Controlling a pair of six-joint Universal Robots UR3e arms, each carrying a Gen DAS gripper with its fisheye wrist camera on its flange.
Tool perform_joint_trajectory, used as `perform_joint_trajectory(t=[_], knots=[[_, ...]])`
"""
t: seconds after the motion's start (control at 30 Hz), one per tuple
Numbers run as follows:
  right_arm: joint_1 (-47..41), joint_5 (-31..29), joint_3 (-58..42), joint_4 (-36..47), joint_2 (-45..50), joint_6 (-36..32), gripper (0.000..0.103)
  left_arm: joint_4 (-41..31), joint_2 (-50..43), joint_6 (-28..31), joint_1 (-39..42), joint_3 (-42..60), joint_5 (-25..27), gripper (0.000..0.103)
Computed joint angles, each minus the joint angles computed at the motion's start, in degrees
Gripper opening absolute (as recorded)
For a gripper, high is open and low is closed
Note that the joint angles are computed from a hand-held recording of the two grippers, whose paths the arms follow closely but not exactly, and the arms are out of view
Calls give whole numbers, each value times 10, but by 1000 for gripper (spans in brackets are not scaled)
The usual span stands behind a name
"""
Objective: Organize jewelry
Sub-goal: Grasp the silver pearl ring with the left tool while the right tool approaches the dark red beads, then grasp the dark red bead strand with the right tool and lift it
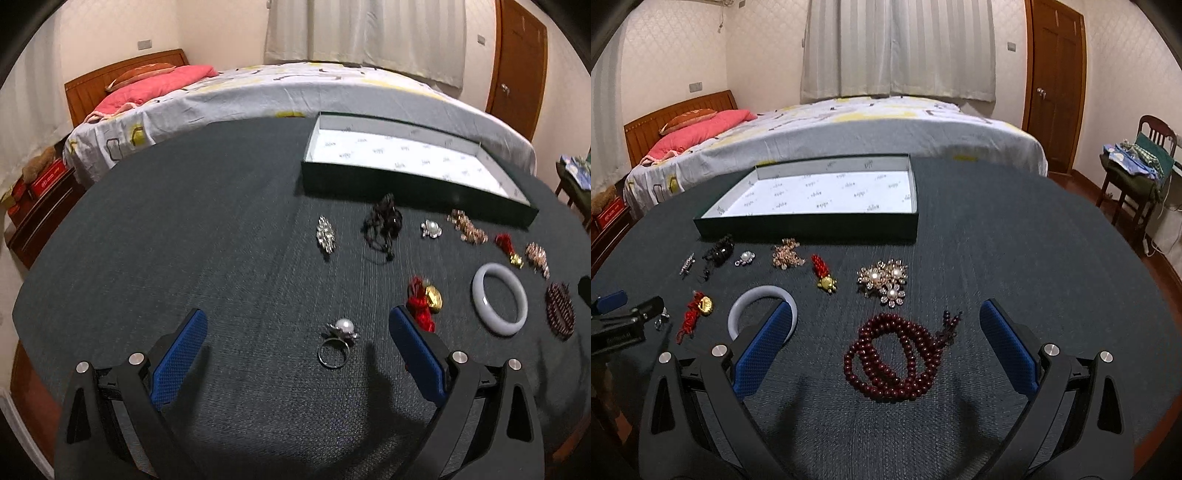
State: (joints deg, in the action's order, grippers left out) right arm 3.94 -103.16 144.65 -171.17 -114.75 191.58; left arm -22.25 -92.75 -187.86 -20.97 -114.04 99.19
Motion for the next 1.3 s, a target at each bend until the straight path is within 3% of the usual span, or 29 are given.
perform_joint_trajectory(t=[0.03,0.1,0.43,0.97,1.3], knots=[[-1,2,0,-1,5,0,99,0,-3,1,-1,-1,1,92],[-6,9,0,2,9,-1,99,-2,-6,2,2,-3,-5,67],[-14,21,-4,14,11,0,99,26,-10,12,1,-23,-11,63],[-29,36,-2,31,-7,-3,99,52,-13,45,-4,-31,-34,23],[-33,34,-6,30,6,-7,99,44,-4,35,12,-32,-50,22]])
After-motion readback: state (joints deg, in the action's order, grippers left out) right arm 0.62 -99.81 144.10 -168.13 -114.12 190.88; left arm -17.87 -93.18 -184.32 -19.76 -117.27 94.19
